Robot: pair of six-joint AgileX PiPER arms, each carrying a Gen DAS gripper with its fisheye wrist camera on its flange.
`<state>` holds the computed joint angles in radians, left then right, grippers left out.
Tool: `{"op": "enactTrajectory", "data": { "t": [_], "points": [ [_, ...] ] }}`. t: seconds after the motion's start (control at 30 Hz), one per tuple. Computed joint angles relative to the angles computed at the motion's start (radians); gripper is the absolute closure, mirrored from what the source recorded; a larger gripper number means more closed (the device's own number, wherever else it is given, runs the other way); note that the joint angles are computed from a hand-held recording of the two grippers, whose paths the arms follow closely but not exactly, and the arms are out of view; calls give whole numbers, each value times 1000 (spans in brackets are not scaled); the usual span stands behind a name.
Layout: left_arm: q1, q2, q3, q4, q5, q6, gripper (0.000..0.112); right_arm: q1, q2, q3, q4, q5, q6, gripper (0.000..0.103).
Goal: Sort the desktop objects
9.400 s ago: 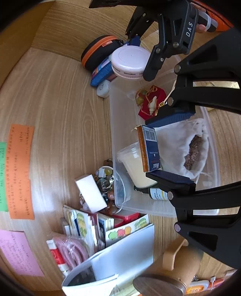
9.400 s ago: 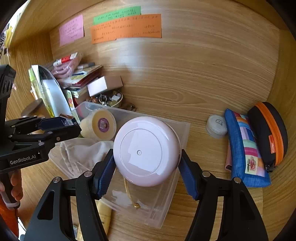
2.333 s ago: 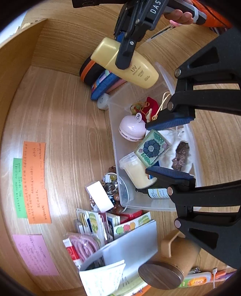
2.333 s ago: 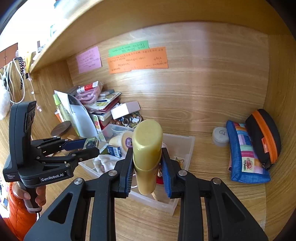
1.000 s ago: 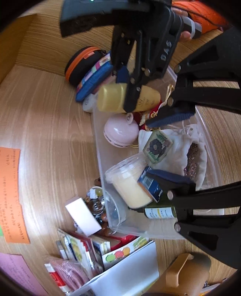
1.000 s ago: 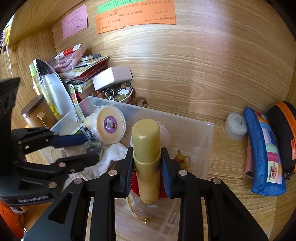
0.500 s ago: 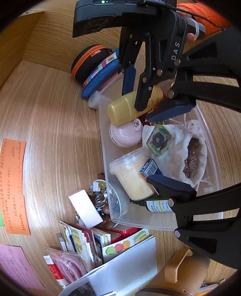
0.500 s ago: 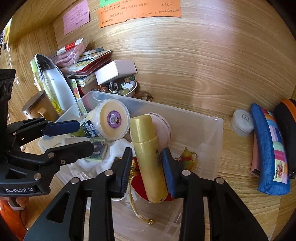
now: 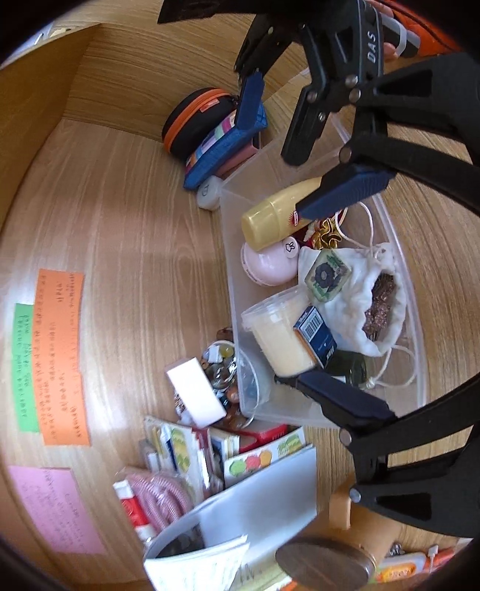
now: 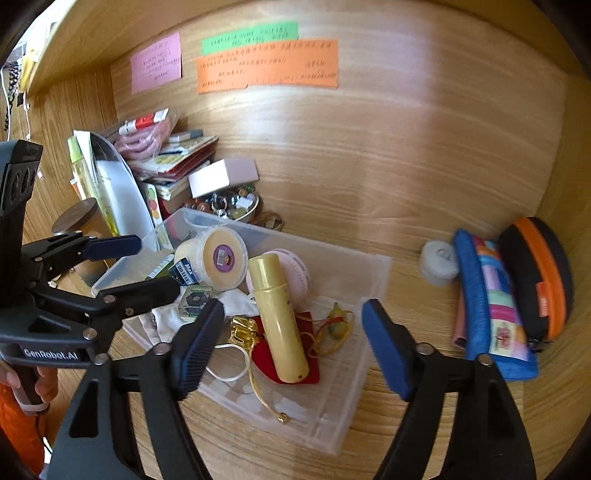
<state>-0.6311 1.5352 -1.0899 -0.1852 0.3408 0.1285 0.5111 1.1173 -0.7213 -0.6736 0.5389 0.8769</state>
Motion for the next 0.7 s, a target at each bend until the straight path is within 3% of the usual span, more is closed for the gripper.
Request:
{"op": "enactTrajectory", "data": {
  "t": [0.17, 0.3, 0.43, 0.5, 0.7],
  "points": [
    [-30, -72, 39, 173, 7, -182, 15, 91, -59, 6, -69, 103, 92, 21],
    [-80, -134, 80, 414, 32, -432, 14, 192, -104, 20, -140, 202, 192, 19],
    [-94, -209, 137, 439, 41, -482, 13, 314, -150, 39, -203, 318, 307, 13],
    [-112, -248, 169, 507, 42, -558, 12, 377, -174, 53, -234, 375, 375, 6],
    [-184, -357, 250, 742, 76, -839, 11, 615, -202, 75, -321, 594, 588, 1]
  ]
}}
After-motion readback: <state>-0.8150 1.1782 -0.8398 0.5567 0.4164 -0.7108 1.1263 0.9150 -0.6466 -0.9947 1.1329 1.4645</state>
